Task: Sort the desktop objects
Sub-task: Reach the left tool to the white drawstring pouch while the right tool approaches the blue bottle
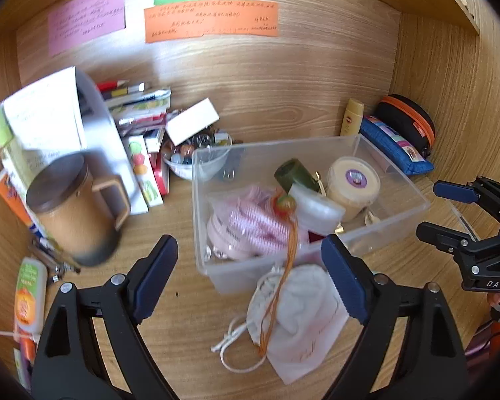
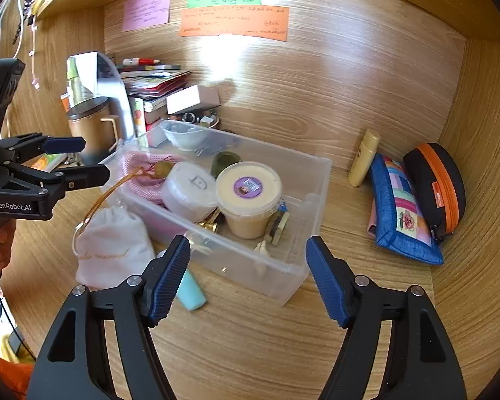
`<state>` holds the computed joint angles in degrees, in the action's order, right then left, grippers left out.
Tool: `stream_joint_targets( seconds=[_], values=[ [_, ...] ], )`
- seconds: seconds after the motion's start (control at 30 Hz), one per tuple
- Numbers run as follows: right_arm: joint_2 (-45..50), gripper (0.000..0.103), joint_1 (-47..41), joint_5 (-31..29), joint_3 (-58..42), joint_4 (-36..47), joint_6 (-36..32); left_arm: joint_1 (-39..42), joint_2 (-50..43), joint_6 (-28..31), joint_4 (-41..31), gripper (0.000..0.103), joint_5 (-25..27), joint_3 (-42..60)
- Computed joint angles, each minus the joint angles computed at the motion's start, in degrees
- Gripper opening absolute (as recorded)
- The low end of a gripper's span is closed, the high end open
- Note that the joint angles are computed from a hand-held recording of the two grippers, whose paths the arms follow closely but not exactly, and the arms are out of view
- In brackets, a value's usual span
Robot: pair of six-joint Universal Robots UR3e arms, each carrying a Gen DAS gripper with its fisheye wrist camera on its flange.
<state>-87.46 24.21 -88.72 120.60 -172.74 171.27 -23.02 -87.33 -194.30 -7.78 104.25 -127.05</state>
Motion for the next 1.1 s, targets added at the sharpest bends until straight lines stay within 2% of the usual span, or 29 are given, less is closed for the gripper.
stream_joint_targets(
  seconds=[0.2, 0.47, 0.63, 0.8, 0.9, 1.1],
  values=[
    [-0.66, 0.069, 0.87, 0.15, 2.61, -0.9, -0.16, 0.45, 1.46, -2.49, -0.15, 0.091, -2.87, -4.2],
    [0.81, 0.069, 0.83, 0.31, 5.06, -1.81, 0.85, -1.2, -3.62, -4.49, 0.93, 0.091, -5.38, -6.08],
    [3.31, 0.069, 0.82, 0.6, 5.3, -2.15, 2.18, -1.0, -7.03, -4.44, 1.06, 0.092, -8.97, -5.37],
    [5.8, 0.069, 1.75, -0.25, 4.14, -1.25, 1.5, -3.5, -11.55, -2.99, -3.29, 0.097, -5.52, 0.12],
    [7.29, 0.069, 2.38, -0.61, 2.84, -0.25, 0.35, -3.55, -13.07, -2.15, -2.7, 0.101, -5.06, 1.12],
    [10.79, 0.069, 3.53, -0.66, -1.57, 3.24, -2.26, -3.04, -13.93, -1.83, -1.51, 0.102, -4.84, 1.35]
  ],
)
